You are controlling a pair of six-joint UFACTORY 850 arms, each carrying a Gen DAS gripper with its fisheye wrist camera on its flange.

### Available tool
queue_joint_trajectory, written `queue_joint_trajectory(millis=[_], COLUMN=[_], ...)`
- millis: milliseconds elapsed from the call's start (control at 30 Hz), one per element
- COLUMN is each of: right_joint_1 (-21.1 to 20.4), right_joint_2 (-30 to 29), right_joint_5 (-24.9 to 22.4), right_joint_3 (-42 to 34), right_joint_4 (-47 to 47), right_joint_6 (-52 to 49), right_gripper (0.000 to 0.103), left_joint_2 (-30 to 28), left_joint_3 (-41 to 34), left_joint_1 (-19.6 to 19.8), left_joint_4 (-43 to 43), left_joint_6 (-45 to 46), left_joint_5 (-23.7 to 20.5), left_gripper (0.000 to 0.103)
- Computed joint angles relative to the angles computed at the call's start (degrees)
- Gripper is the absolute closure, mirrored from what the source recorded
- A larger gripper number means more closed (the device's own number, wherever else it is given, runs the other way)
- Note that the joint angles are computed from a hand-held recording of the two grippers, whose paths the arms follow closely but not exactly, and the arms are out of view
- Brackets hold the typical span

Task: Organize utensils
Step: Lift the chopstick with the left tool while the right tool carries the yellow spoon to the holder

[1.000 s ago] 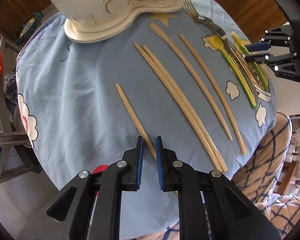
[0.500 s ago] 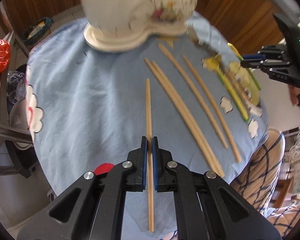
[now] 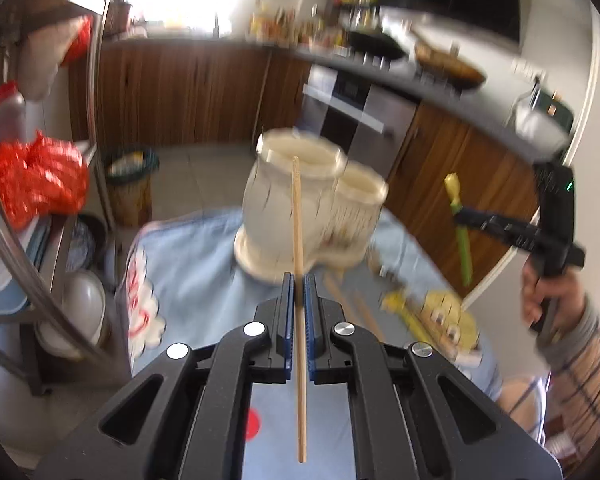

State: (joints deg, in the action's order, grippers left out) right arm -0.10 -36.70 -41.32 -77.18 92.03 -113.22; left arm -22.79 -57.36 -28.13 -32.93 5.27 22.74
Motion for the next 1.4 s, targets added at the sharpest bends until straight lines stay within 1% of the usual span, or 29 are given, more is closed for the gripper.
queue_joint_trajectory(millis=[100,233,333,433,500,667,800,867,1000,1133,1167,1267,1400], right_joint_1=[0.39,0.91,1.22,1.53,1.84,2.82,3.40,3.89,5.42,6.79,7.11,7.56,7.61], right_joint_2=[-0.26,-1.27,-2.45,-3.58,-4.29,-6.66,-7.43,-7.72,-7.61,-8.75,-9.02,-9.39,-9.22], right_joint_5=[-2.10,-5.74,-8.75,-12.26,-13.57,-14.06,-14.49,-14.17,-12.03,-9.11,-7.94,-5.58,-3.24], right_joint_3=[0.39,0.39,-0.48,-1.58,-2.45,-6.47,-8.34,-9.21,-9.54,-10.36,-10.38,-9.88,-8.78], right_joint_4=[4.17,9.57,13.50,17.24,19.09,20.84,22.27,23.26,26.82,28.08,28.17,27.41,25.65], right_joint_6=[-2.60,-4.77,-5.43,-6.97,-7.81,-7.30,-7.75,-8.68,-13.97,-16.93,-17.78,-18.98,-19.23], right_gripper=[0.092,0.092,0.092,0.092,0.092,0.092,0.092,0.092,0.092,0.092,0.092,0.092,0.092], left_joint_2=[-0.65,-1.91,-2.73,-3.67,-4.31,-6.55,-9.23,-11.16,-15.19,-17.76,-17.99,-18.05,-17.56], left_joint_3=[-0.30,-1.18,-1.91,-3.42,-4.74,-8.98,-12.99,-15.36,-19.41,-21.46,-21.39,-21.05,-20.66], left_joint_1=[-1.39,-2.50,-2.58,-2.25,-2.11,-1.89,-1.26,-0.96,-0.27,0.59,0.68,0.74,0.45], left_joint_4=[-2.35,-3.35,-3.46,-2.27,-2.23,-1.94,-1.86,-2.15,-3.36,-3.77,-3.83,-4.44,-7.54], left_joint_6=[1.95,2.62,2.60,0.63,0.75,2.42,2.79,3.48,5.02,4.35,4.31,4.71,7.59], left_joint_5=[6.38,13.50,18.22,22.50,25.60,32.85,36.05,36.57,34.61,29.41,28.71,25.65,21.72], left_gripper=[0.099,0.099,0.099,0.099,0.099,0.099,0.099,0.099,0.099,0.099,0.099,0.099,0.099])
